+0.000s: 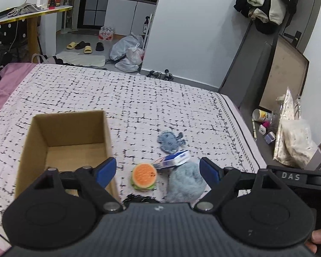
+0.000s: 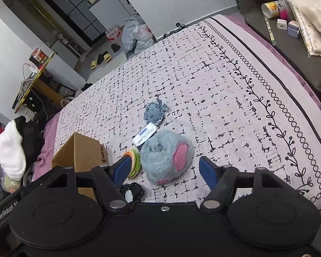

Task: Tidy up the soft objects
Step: 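Move both tools back toward the grey plush toy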

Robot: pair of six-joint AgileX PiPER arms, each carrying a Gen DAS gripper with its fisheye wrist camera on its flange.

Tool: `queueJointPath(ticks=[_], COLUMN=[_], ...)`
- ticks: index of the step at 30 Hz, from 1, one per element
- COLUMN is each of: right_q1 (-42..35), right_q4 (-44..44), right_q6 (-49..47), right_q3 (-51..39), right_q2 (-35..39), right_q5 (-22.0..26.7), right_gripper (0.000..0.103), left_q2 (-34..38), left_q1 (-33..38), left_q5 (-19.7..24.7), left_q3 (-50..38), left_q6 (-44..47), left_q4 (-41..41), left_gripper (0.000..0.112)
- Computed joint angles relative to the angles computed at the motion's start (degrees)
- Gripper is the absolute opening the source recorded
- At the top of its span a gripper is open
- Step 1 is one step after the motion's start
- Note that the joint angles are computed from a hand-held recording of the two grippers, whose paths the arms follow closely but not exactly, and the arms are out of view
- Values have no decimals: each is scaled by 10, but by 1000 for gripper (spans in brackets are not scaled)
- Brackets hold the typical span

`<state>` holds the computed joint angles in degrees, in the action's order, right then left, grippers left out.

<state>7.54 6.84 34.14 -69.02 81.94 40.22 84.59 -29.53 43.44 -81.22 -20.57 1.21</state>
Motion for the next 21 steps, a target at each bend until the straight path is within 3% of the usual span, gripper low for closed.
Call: queueJointPath(ticks=[8, 15, 21], right_q1=[-35, -58, -71], right_q4=[76, 155, 232], right_q6=[-67, -144, -216], right_q3=[13, 14, 17], right_q2=[29, 67, 98], right_q5=[-27, -45, -60], right_gripper=[60, 57, 54], left_q2=[46, 90, 126], left_q1=[-15, -12, -1], left_q5=[-19, -22, -23], left_q3=[-14, -32, -45], left_q6=[-31, -11, 3], left_q4=[5, -36, -71], left_gripper=[72, 52, 43])
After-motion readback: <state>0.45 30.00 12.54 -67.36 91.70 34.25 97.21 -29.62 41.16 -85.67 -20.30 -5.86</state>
